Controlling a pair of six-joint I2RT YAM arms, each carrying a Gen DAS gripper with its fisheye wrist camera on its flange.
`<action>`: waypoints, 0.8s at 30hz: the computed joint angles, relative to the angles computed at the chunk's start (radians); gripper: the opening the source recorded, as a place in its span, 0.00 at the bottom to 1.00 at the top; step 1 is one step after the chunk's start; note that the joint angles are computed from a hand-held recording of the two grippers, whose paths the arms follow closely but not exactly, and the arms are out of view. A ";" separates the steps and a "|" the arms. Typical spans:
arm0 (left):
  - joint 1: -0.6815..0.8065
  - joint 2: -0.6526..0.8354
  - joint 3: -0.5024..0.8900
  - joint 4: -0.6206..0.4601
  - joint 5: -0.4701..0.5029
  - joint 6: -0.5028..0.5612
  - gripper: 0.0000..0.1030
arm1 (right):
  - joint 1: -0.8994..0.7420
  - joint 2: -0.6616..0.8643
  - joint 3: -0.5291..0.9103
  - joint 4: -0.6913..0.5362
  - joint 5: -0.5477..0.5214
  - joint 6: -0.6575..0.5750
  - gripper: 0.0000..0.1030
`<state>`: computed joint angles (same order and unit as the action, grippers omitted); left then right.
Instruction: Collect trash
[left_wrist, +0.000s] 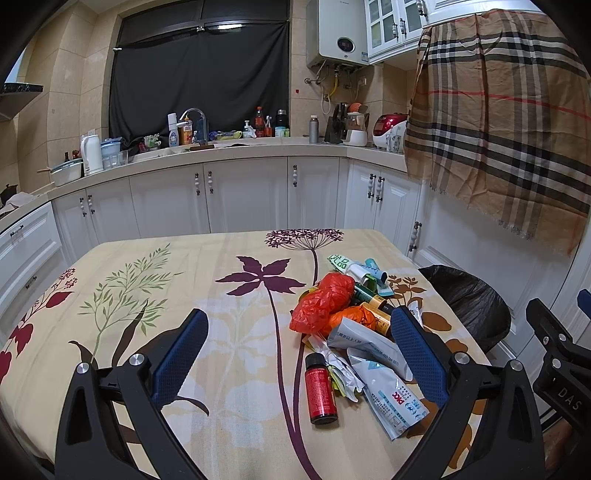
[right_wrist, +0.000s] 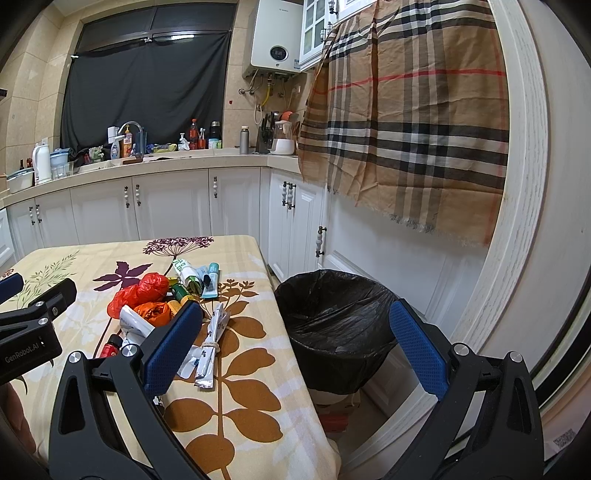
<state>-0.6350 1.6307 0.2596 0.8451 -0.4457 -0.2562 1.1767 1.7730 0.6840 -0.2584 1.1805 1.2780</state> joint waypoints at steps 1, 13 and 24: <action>-0.001 0.000 0.001 -0.001 -0.002 0.000 0.93 | 0.000 0.000 0.000 -0.002 0.000 0.001 0.96; 0.000 -0.002 0.003 -0.007 0.000 -0.001 0.93 | 0.000 -0.002 -0.002 -0.004 0.002 0.004 0.96; 0.033 0.028 -0.004 -0.005 0.020 -0.021 0.93 | -0.006 0.003 -0.006 0.020 -0.013 -0.012 0.96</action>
<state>-0.6022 1.6588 0.2560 0.8399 -0.4259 -0.2768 1.1706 1.7760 0.6776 -0.2387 1.1676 1.2660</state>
